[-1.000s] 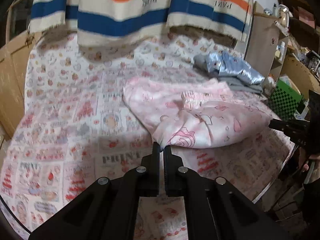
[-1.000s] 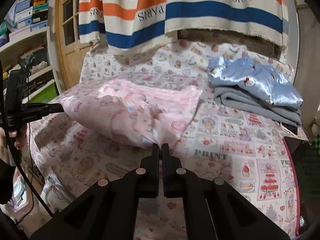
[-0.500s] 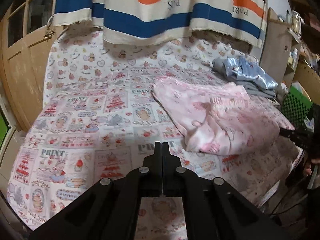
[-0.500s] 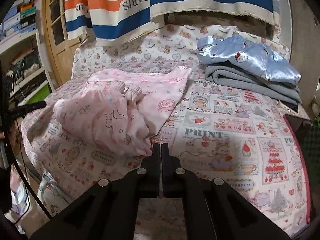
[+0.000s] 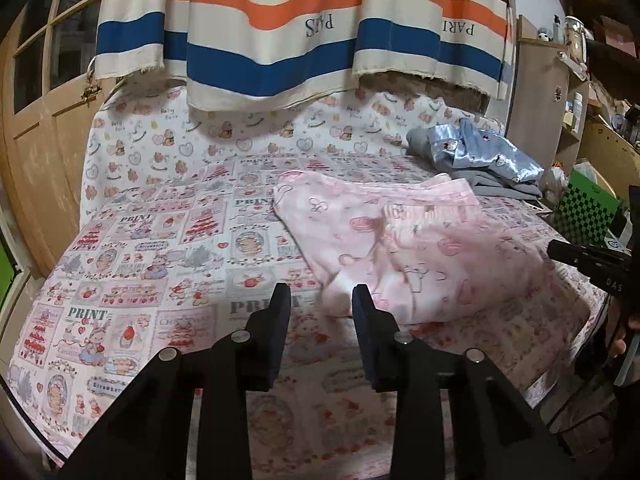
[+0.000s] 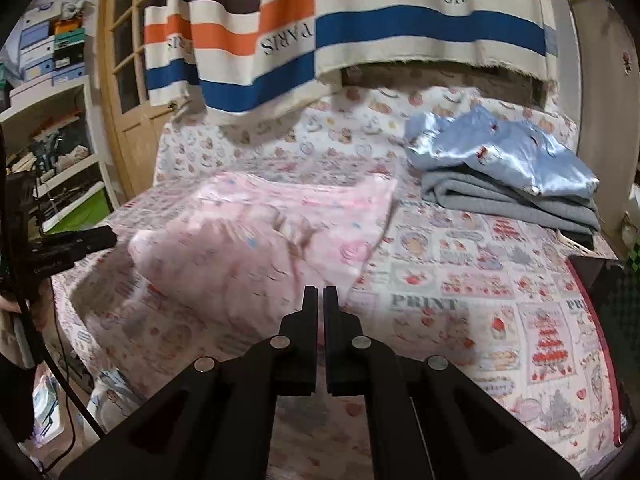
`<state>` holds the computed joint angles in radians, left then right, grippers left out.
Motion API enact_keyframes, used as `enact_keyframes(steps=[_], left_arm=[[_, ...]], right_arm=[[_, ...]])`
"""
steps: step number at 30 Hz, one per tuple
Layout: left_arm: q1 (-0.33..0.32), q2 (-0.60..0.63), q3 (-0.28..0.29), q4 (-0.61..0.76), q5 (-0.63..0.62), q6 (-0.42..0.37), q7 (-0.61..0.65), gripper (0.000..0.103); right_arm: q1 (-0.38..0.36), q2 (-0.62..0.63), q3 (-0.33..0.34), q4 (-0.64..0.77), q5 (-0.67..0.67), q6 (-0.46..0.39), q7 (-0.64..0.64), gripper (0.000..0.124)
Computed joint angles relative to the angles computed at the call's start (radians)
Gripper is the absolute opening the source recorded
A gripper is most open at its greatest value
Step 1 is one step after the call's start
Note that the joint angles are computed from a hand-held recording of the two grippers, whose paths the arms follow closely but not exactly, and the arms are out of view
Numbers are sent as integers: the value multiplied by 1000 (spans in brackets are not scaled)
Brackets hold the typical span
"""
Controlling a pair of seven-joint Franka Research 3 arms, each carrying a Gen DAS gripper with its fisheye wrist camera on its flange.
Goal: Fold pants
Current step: 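Open both grippers and pull them back from the folded pants, then press the folded pants flat with both tools from opposite sides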
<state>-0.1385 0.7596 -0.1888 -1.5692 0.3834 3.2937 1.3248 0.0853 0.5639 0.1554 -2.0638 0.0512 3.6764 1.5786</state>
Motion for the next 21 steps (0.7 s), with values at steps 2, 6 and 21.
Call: enact_keyframes(steps=[2, 6, 21], left_arm=[[-49, -8, 55, -7, -8, 18, -8, 31], [-191, -20, 216, -21, -9, 46, 5, 35], [-46, 22, -55, 65, 40, -227, 231, 43]], right_arm=[[-20, 6, 20, 5, -39, 7, 11, 2], [-43, 19, 46, 23, -124, 8, 19, 3], [47, 39, -7, 124, -162, -135, -265, 47]])
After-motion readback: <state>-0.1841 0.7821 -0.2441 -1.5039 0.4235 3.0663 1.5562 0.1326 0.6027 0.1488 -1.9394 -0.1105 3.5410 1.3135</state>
